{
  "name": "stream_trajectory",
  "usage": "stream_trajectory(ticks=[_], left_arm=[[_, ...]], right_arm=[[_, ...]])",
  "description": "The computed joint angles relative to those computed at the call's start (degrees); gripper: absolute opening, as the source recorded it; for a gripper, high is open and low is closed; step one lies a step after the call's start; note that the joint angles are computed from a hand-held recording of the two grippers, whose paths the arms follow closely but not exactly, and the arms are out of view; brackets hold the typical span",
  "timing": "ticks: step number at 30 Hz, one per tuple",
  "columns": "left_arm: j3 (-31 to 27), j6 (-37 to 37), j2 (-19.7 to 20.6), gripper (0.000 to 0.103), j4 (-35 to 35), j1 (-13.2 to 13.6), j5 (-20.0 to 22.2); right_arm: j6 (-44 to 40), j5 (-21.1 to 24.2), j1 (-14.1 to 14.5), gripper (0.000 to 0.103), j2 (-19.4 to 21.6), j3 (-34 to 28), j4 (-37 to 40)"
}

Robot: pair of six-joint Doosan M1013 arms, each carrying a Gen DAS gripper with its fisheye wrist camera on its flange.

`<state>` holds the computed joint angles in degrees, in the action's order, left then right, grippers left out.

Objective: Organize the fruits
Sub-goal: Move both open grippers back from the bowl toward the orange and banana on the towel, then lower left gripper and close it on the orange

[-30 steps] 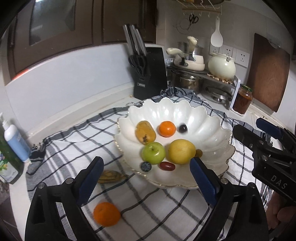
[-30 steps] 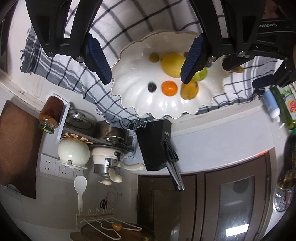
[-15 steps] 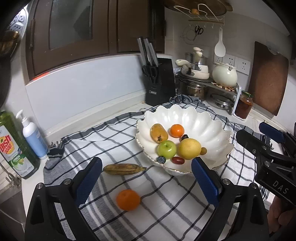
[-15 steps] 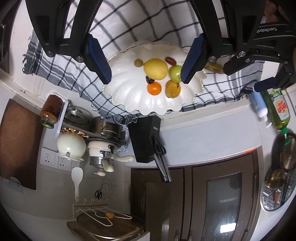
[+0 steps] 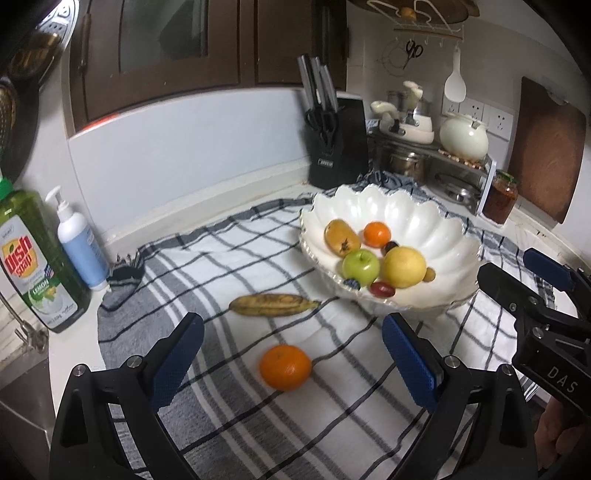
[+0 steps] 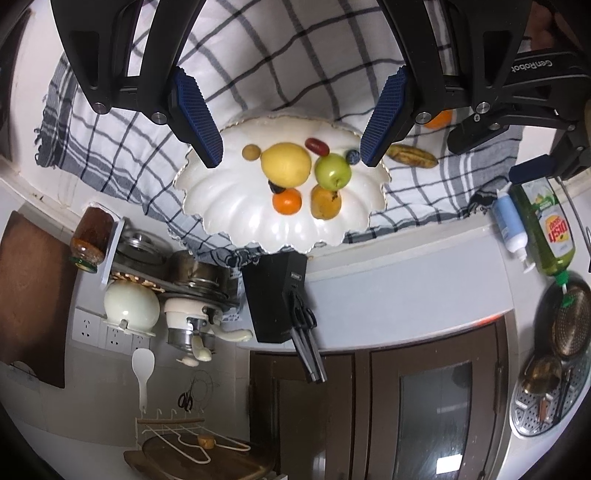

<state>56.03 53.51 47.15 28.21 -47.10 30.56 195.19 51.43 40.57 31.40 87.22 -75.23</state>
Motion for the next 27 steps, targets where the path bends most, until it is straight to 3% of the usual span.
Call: stream_trajectory(ticks=[12, 16, 27], left_arm=[[0.0, 2.19, 2.24, 0.096, -2.63, 0.55, 2.2], [-0.89, 3.67, 3.34, 0.09, -4.33, 0.83, 3.34], [-4.54, 4.62, 6.03, 0.088, -6.84, 1.38, 5.52]], right_arm=[[-2.4, -2.02, -0.26, 0.078, 2.35, -0.81, 3.92], [-4.34, -2.76, -0.62, 0.078, 3.25, -1.58, 5.81], [-5.58, -5.08, -1.77, 0.078, 4.71, -2.64, 8.25]])
